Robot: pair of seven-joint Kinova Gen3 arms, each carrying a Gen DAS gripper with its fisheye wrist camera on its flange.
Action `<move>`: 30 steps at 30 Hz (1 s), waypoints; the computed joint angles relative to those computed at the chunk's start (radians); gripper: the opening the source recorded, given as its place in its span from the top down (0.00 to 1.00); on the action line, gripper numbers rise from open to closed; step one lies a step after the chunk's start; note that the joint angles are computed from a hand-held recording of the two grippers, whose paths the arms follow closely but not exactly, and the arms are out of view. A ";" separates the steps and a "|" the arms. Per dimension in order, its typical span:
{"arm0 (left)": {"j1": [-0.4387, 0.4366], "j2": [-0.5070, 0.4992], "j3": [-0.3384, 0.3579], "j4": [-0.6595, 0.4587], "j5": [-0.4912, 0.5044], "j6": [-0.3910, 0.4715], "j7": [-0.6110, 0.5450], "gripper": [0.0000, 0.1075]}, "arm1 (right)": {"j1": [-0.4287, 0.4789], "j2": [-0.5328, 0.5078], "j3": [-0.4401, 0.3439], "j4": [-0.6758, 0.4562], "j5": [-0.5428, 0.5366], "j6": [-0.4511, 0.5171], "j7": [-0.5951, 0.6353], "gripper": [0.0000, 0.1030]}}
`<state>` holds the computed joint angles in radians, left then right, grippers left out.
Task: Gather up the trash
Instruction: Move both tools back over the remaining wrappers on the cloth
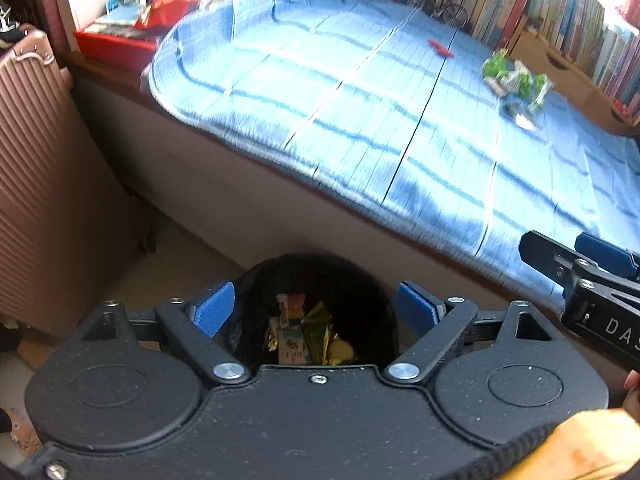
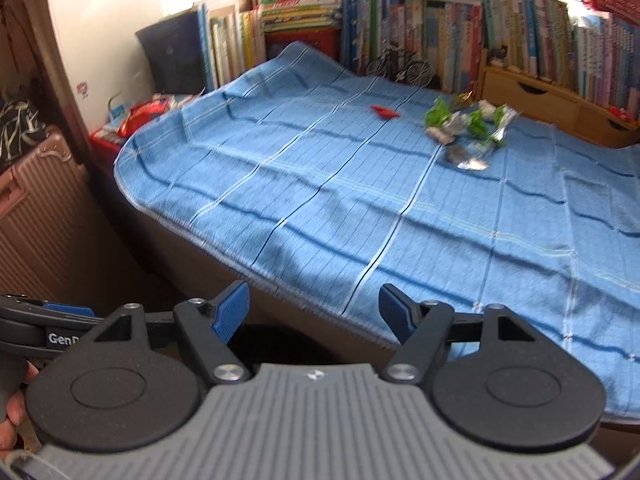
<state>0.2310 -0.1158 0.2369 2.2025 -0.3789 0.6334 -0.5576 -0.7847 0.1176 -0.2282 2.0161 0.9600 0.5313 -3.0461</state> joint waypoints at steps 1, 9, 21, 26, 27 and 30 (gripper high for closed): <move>0.000 -0.003 0.004 -0.012 -0.006 0.006 0.006 0.17 | 0.001 -0.006 0.003 -0.002 0.005 0.010 -0.002 0.21; 0.007 0.010 0.031 -0.121 -0.088 0.043 0.070 0.15 | 0.066 -0.048 0.004 -0.016 0.033 0.027 0.013 0.21; 0.102 0.166 0.011 -0.341 -0.299 0.046 0.166 0.14 | 0.191 -0.019 0.073 -0.063 0.137 -0.080 0.015 0.21; 0.174 0.276 -0.037 -0.501 -0.339 0.078 0.140 0.14 | 0.245 0.019 0.135 -0.109 0.190 -0.144 -0.027 0.21; 0.187 0.300 -0.047 -0.535 -0.342 0.086 0.129 0.14 | 0.258 0.027 0.147 -0.118 0.190 -0.157 -0.023 0.21; 0.225 0.380 -0.074 -0.651 -0.340 0.119 0.087 0.14 | 0.302 0.052 0.184 -0.150 0.143 -0.210 0.035 0.21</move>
